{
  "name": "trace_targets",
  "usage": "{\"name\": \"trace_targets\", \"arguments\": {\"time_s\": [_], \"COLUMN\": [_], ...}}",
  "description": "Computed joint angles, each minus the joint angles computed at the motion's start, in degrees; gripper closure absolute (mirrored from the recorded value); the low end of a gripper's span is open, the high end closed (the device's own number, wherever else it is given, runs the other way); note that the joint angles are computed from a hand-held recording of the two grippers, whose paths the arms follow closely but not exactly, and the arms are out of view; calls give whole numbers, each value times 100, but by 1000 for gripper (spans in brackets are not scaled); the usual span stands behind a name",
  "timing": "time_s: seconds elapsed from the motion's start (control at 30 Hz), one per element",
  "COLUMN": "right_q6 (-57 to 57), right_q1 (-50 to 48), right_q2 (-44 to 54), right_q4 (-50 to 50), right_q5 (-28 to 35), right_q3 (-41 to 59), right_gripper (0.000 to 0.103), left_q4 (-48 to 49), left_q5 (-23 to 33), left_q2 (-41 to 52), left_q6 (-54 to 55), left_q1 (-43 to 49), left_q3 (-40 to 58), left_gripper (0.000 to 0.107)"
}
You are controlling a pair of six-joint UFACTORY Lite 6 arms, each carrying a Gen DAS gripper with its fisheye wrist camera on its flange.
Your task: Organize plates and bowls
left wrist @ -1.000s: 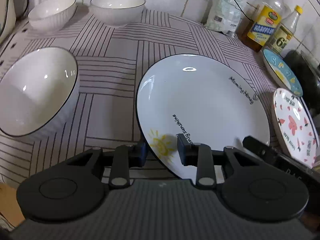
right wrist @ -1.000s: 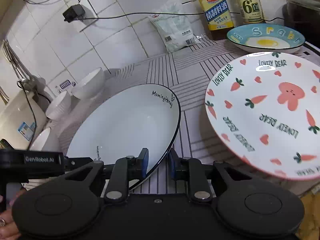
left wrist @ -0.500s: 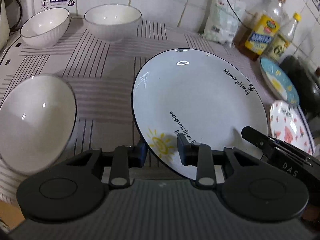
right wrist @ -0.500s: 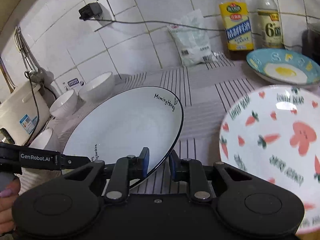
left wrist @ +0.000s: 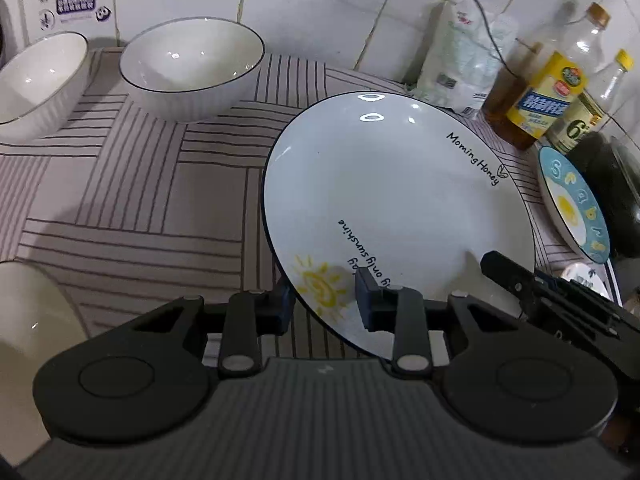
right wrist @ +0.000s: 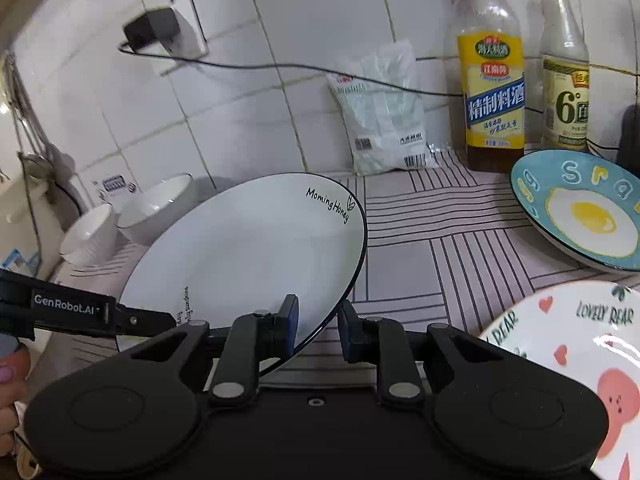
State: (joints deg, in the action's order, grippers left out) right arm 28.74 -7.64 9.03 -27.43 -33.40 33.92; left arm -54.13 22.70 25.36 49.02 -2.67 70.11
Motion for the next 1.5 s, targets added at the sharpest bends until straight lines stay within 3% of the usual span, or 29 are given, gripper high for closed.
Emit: {"name": "trace_targets", "arguments": {"time_s": [0.2,0.37,0.43,0.5,0.57,0.67,0.77,1.0,1.13,1.27,1.33,1.5], "right_q6": [67,-843,-1955,-2389,-1903,-391,1011,3404,3053,2670,2450,1989], "right_q1": [160,446,562,542,341,-148,-691,-2736,-3987,-4954,-5237,-5510], "right_q2": [618,817,554,193,-391,-1263,-2213,-4294,-4778,-4321,-3989,-2857], "right_q4": [75,1179,2242,2619,2036,237,-1562,-5605,-6351,-6571,-6397,-5767], "right_q5": [764,1264,1460,1647,1729,1870,1955,801,-75,-646,-595,-357], "right_q3": [948,1195,1123,997,664,190,-355,-1583,-1940,-1884,-1837,-1526], "right_gripper": [78,73,59,49,47,39,37,29,29,29,29,30], "left_q4": [583,1053,1064,1197,1426,1455,1544,2493,2857,2650,2327,181], "left_q5": [-183,-370,-279,-294,-361,-378,-358,-505,-688,-968,-1122,-1373], "left_q2": [413,229,96,-201,-523,-1116,-1662,-2533,-2895,-2817,-2580,-1974], "left_q6": [-741,-1280,-1412,-1600,-1829,-1803,-1874,-2863,-3418,-3442,-3245,-1347], "left_q1": [-205,-369,-369,-390,-441,-487,-594,-1343,-1877,-2398,-2597,-2817], "left_q3": [377,140,43,-194,-427,-841,-1191,-1753,-2112,-2346,-2320,-2197], "left_gripper": [76,72,64,63,60,55,48,42,37,37,37,37]}}
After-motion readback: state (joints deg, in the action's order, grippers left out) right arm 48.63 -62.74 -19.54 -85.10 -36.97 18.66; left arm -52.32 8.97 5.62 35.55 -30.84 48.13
